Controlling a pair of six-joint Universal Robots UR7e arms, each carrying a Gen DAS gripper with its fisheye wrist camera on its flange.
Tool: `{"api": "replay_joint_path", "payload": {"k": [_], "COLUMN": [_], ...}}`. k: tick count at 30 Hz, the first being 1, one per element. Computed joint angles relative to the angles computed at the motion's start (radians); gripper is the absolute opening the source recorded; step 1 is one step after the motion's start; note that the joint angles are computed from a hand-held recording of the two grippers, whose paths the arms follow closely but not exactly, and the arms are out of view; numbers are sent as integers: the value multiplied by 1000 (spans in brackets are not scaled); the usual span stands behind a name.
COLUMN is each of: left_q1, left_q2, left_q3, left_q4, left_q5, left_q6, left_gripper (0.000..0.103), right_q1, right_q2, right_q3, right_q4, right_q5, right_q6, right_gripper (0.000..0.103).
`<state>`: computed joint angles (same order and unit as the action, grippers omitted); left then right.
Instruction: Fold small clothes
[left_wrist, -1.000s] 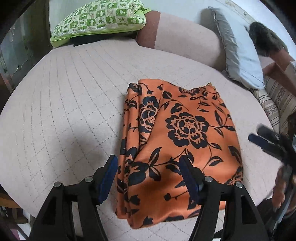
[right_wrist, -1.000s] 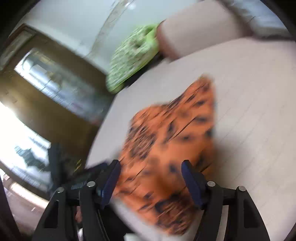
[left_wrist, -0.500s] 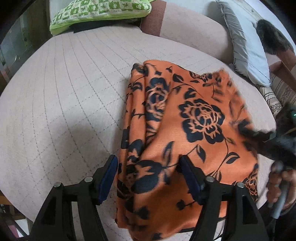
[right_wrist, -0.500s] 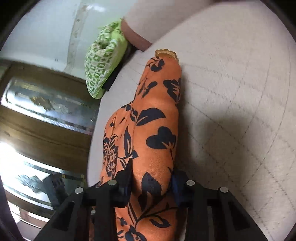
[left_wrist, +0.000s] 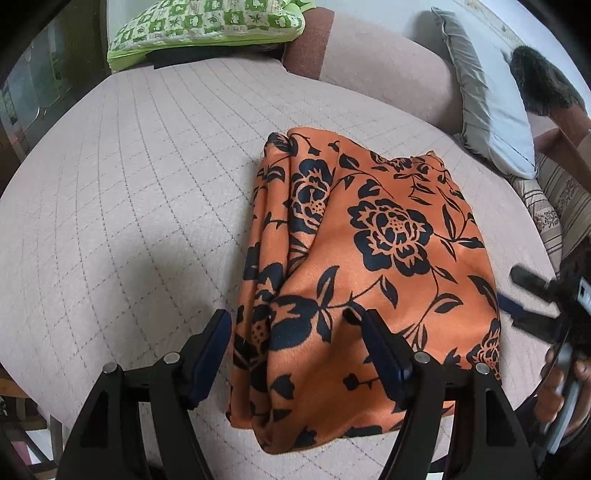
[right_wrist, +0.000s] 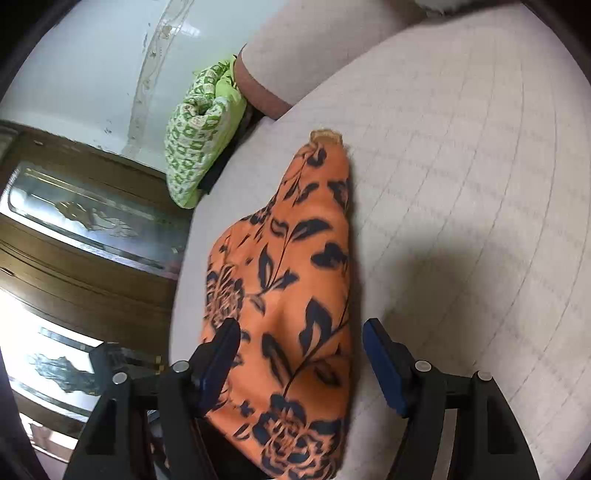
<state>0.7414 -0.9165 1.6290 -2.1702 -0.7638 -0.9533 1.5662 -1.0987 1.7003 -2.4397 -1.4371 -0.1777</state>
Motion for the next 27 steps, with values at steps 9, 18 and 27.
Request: {"api": "replay_joint_path", "payload": {"k": [9,18,27], "left_q1": [-13,-13,-10], "left_q2": [-11,-17,-24], "left_q3": [26,47,60], "left_q4": [39,101,77], "left_q5": [30,8,15], "left_q6": [-33,-54,14], "left_gripper": [85,86,86], "right_q1": [105,109,102], "right_q2": [-26,-72,-15], "right_q3": [63,93,-38], "right_q4": [-19,138,129], "right_q5": [-296,-159,-10], "right_q6": [-141,-162,-131], "right_gripper": [62,65,65]}}
